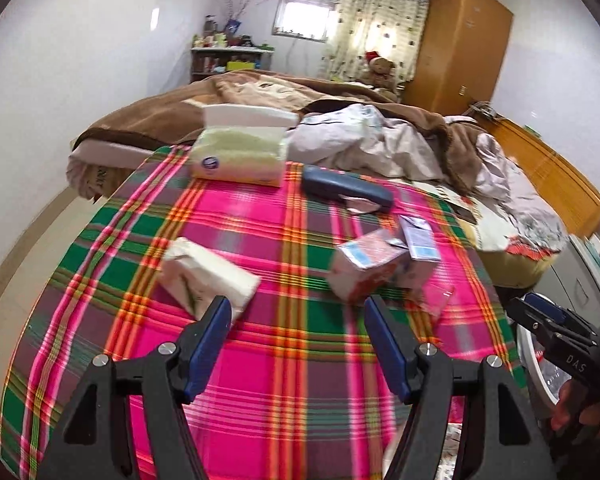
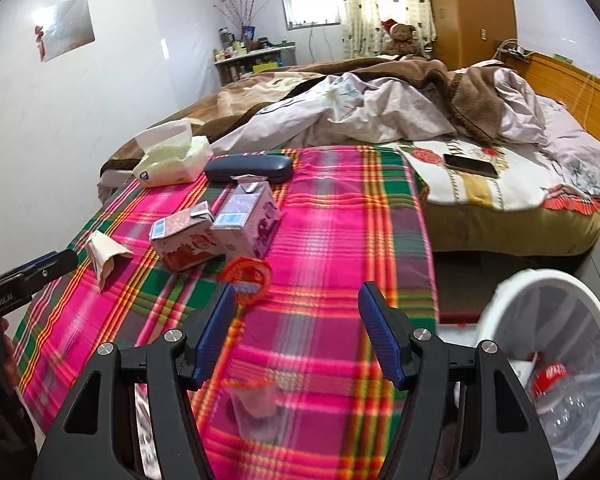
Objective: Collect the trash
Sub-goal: 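Move both open tools back over the bed toward the paper bag and carton, then grasp the white paper bag with the left tool while the right tool grasps a purple juice carton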
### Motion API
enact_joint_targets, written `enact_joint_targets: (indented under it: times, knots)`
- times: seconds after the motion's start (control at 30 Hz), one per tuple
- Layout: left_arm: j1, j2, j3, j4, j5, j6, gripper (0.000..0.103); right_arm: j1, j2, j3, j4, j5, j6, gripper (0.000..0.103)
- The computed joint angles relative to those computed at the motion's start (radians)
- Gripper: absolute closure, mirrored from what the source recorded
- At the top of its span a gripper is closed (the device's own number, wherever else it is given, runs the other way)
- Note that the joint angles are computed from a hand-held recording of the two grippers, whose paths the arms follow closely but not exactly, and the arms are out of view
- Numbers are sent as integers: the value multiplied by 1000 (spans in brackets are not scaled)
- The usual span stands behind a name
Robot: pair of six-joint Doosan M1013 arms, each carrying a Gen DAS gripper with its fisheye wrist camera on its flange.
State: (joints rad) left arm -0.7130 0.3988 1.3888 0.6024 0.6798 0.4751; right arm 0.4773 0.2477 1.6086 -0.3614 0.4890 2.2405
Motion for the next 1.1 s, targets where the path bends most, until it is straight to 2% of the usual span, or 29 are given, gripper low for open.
enact_joint_targets:
  times: [0.3,0.63,0.7,0.77,0.93,1.07,1.1]
  knots:
    - [48,27,-32,-25,40,12,30,-2,70,-102,77,49,-110,38]
    - [99,83,-92,-118,113,21,29,-19,140,-205,163,94,-171,38]
    - [106,90,-98,-135,120,11,29,-21,151,-219,182,102,-185,38]
    - [112,94,-97,-165,95,25,29,-22,163,-234,207,113,-205,38]
    - [113,124,-138,-193,132,80,28,-22,189,-268,228,159,-232,38]
    - [117,137,-150,-235,120,119,28,-23,212,-300,231,211,-232,38]
    - [113,144,-161,-232,140,133,28,-21,216,-305,224,222,-227,38]
